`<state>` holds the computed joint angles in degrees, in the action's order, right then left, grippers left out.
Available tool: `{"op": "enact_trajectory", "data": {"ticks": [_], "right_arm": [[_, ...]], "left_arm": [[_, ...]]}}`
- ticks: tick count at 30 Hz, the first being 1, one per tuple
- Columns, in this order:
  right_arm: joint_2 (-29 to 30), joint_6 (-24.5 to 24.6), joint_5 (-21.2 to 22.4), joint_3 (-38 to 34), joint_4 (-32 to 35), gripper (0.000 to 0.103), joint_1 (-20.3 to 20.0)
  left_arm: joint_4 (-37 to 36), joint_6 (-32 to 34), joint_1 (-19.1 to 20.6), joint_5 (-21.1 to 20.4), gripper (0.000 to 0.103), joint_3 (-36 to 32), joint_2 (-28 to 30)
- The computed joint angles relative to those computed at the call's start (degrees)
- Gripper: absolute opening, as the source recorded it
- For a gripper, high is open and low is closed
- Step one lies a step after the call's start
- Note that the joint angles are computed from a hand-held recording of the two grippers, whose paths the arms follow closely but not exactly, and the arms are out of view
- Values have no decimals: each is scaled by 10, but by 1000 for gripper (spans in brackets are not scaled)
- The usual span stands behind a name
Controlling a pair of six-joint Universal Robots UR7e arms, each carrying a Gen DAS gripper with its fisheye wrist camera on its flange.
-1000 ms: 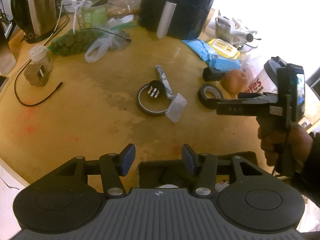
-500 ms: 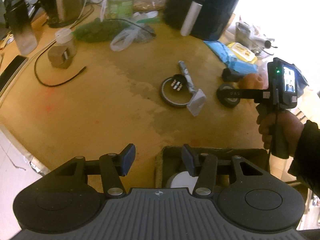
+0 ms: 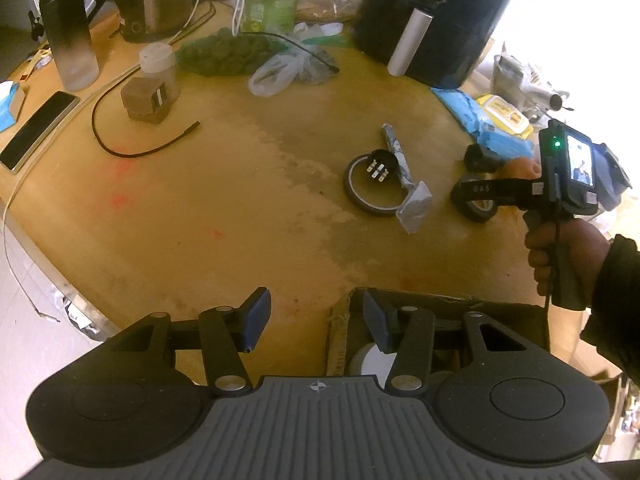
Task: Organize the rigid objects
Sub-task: 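Close the right gripper around the black tape roll, then lift the black tape roll off the table with the right gripper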
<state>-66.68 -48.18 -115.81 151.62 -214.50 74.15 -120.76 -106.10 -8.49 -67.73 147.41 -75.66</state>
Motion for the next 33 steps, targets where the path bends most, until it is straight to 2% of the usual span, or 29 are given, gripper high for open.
{"op": "enact_trajectory", "data": {"ticks": [10, 13, 22, 33], "right_arm": [[-7, 14, -17, -9, 35, 75, 11], [-20, 11, -9, -1, 45, 75, 8], [-116, 28, 21, 32, 123, 75, -1], [-259, 55, 54, 61, 251, 75, 6]], "left_arm": [[-19, 23, 7, 13, 50, -2, 9], [-20, 29, 9, 17, 50, -3, 10], [-31, 63, 17, 26, 50, -5, 19], [-71, 145, 44, 49, 50, -18, 53]]}}
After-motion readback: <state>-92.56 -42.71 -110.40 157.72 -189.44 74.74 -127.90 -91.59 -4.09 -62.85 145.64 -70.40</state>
